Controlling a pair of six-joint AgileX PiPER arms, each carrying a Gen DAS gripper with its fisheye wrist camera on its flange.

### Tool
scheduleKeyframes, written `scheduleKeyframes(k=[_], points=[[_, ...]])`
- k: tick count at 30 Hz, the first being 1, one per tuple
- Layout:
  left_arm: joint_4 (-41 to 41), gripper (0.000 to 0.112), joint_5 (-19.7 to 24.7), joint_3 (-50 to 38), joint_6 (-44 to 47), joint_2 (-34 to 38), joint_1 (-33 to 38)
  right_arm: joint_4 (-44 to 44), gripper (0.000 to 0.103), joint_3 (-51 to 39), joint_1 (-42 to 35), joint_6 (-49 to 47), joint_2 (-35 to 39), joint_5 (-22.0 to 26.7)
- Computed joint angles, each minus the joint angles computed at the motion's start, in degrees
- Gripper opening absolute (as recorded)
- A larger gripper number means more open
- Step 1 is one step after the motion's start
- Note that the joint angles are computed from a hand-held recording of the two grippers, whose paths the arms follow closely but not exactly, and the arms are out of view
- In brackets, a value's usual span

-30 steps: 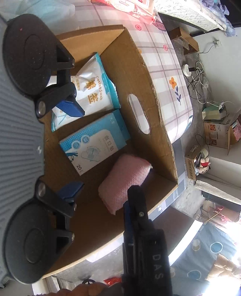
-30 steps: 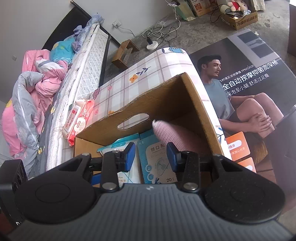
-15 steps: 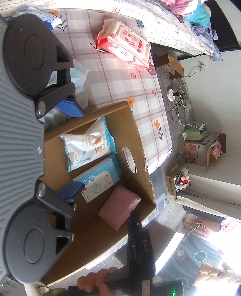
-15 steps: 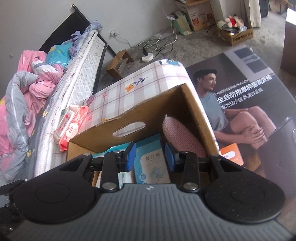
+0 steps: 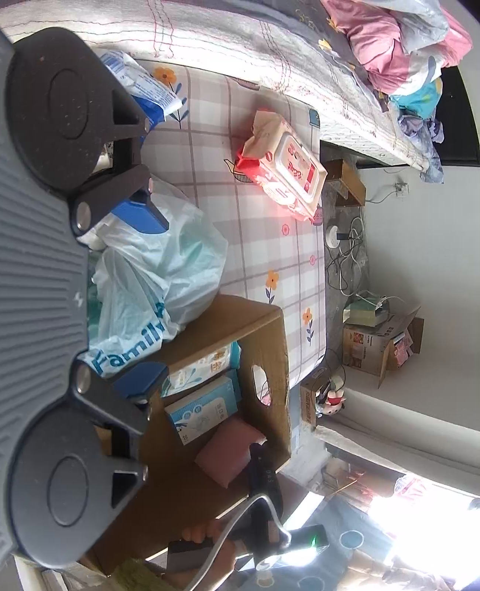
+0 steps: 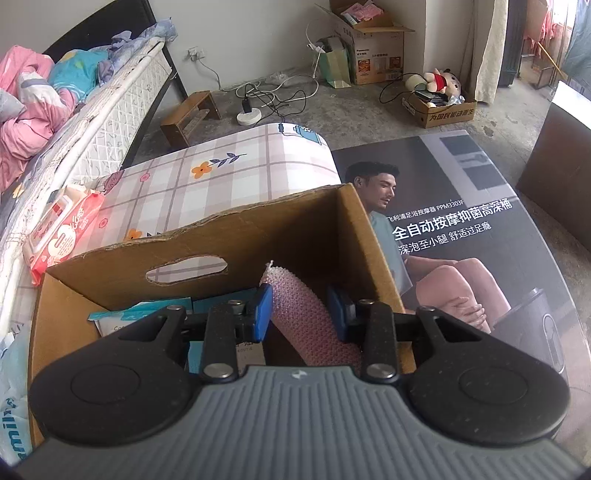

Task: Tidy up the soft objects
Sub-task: 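Carry the pink sponge with the right gripper into the cardboard box and release, then move the right gripper out of the box to the pink plush doll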

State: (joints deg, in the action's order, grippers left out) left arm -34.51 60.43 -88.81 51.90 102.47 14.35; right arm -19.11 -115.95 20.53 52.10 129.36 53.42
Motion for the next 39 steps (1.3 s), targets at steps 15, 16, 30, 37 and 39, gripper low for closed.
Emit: scheduleKeyframes(k=[15,16,30,37,39], points=[[-3.3,0.078,2.2,2.8,4.3,0.8,5.8,0.0,0.031,-6.1,5.5,0.2,6.3,4.2],[-3.4,0.078,2.3,2.8,4.4,0.9,5.9,-0.9,0.031,-7.4,5.8,-0.1,7.2,5.3],[-3.1,0.081,0.5,4.2,5.1,1.0,7.2,-5.1,0.032,-12.2,6.9,-2.8,11.7,8.4],[-5.5,0.089,-0.7,6.9,10.6,-1.8,11.2,1.3,0.035,7.6,6.1,7.1,-3.3,-6.6],[-6.2,0.091,-0.5,7.5,12.3,-2.6,12.8,3.1,0.039,12.9,7.2,9.1,-7.9,-10.6]])
